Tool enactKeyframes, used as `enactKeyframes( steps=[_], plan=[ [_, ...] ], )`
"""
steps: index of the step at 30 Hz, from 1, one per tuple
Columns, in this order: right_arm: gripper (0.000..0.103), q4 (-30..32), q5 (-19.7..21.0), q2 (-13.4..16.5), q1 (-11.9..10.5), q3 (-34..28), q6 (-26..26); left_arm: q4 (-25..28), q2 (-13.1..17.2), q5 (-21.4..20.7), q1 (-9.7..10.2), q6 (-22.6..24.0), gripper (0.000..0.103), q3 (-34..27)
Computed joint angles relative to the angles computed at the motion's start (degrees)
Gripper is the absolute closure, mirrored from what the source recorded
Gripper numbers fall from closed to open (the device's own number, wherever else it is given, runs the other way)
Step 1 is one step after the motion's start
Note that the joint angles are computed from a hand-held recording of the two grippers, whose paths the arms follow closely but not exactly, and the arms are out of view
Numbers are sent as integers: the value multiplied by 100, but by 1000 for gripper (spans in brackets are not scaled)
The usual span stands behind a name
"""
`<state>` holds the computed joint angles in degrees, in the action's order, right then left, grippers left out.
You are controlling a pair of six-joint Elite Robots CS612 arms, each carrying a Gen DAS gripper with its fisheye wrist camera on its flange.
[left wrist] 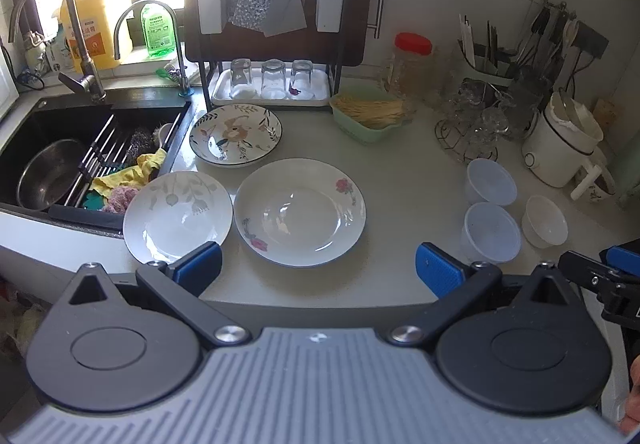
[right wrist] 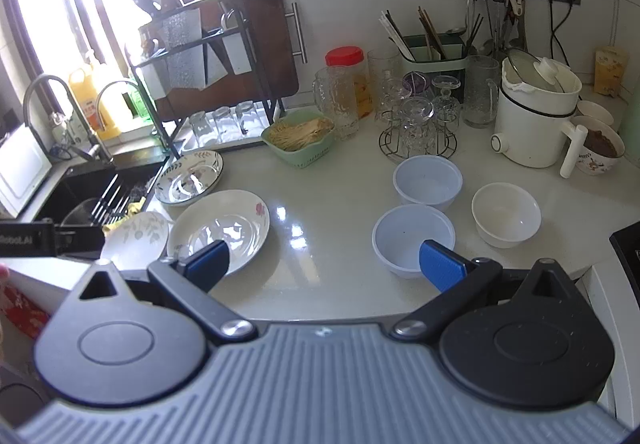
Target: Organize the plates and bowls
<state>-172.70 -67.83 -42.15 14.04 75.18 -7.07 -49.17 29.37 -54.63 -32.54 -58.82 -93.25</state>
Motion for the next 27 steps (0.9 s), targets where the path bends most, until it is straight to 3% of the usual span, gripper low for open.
enactKeyframes(
  steps=[6,10,18,24,27],
  plan=[
    [0,-56,-132,30,-13,24,-64,-223,56,-48,-12,-40,0,14],
    [0,-67,-370,40,-6,47,72,-28,23,51,-43,-85,0,118],
    [0,-112,3,133,-126,28,122,2,39,219,-110,-16,0,241],
    [0,-165,421,221,-211,-44,291,-237,80,187,-124,-340,0,282],
    [1,-285,507,276,-210,-78,228,-112,57,230,-121,-413,0,361]
  ],
)
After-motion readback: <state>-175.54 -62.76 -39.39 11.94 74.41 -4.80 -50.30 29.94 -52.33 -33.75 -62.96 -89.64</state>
